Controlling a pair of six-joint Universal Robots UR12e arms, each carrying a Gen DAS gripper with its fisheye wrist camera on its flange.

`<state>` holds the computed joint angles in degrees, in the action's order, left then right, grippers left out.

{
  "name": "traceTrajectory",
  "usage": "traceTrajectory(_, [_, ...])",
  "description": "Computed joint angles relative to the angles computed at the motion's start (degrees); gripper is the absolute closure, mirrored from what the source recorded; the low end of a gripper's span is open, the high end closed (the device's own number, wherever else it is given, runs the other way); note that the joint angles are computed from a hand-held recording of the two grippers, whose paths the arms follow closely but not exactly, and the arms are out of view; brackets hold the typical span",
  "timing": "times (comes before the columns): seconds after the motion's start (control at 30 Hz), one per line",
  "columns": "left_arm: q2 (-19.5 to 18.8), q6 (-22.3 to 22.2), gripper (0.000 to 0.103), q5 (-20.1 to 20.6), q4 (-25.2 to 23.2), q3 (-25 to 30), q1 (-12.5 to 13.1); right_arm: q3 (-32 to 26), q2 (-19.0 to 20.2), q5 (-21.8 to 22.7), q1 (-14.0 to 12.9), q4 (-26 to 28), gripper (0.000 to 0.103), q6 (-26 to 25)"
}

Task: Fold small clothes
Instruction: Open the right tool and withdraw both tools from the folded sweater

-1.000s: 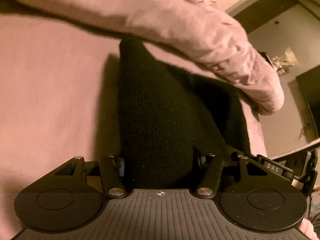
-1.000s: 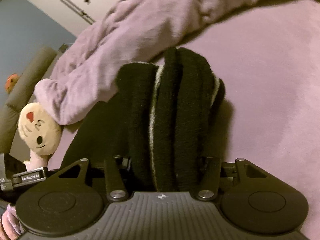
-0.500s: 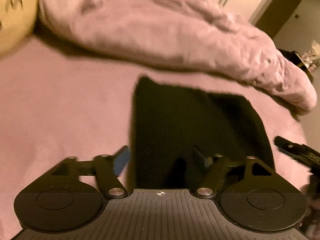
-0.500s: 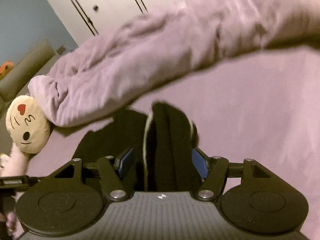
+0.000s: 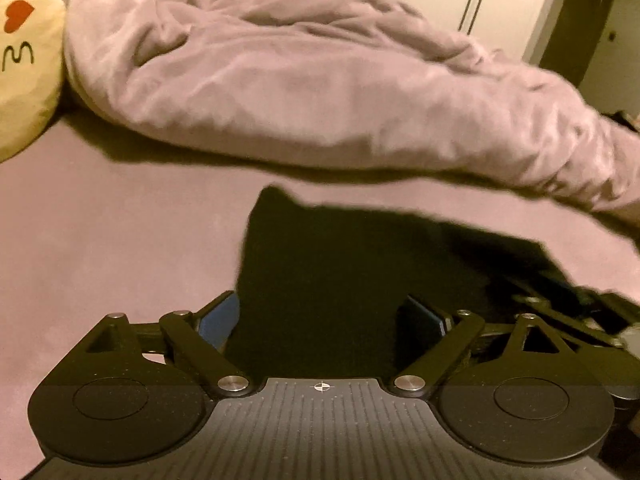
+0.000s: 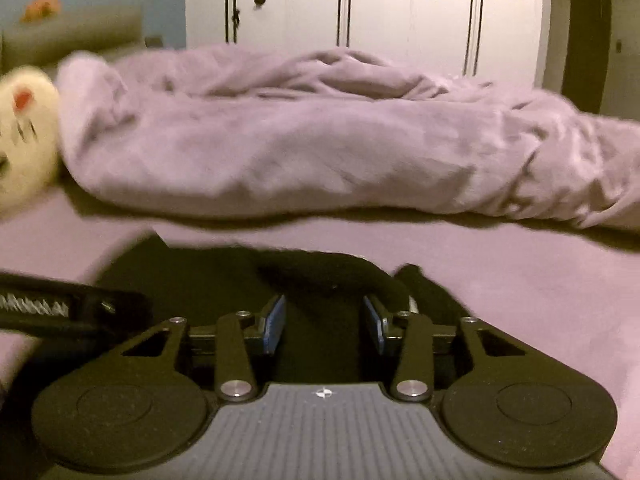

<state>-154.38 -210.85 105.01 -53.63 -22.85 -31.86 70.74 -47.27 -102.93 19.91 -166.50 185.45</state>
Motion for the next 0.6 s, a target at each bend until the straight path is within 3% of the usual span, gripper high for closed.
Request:
traceTrajectory(0.2, [0.7,-1.36,0.0,4.74,8.72,-6.02,-1.06,4.05,0.29,-0.15,-0.48,-8.71,0.064,-2.23])
traceTrajectory(0.37, [0.51,-3.37,0.0,3.89,13.76,-8.22,-0.76,5.34,0.85,3.52,-1.61,-13.11,0.064,0.94])
traceTrajectory(0.53, [1.09,-5.33,0.0,2.81,21.5,-12.27,-0.44,5.37,2.08,3.84,-1.76,-17.14,0.064,0.72])
traceTrajectory(0.6, [1.07,-5.72,0.0,2.58,22.22,-12.47,-0.37,5.31,2.34,3.94,-1.81,-17.93,0.064,0.59])
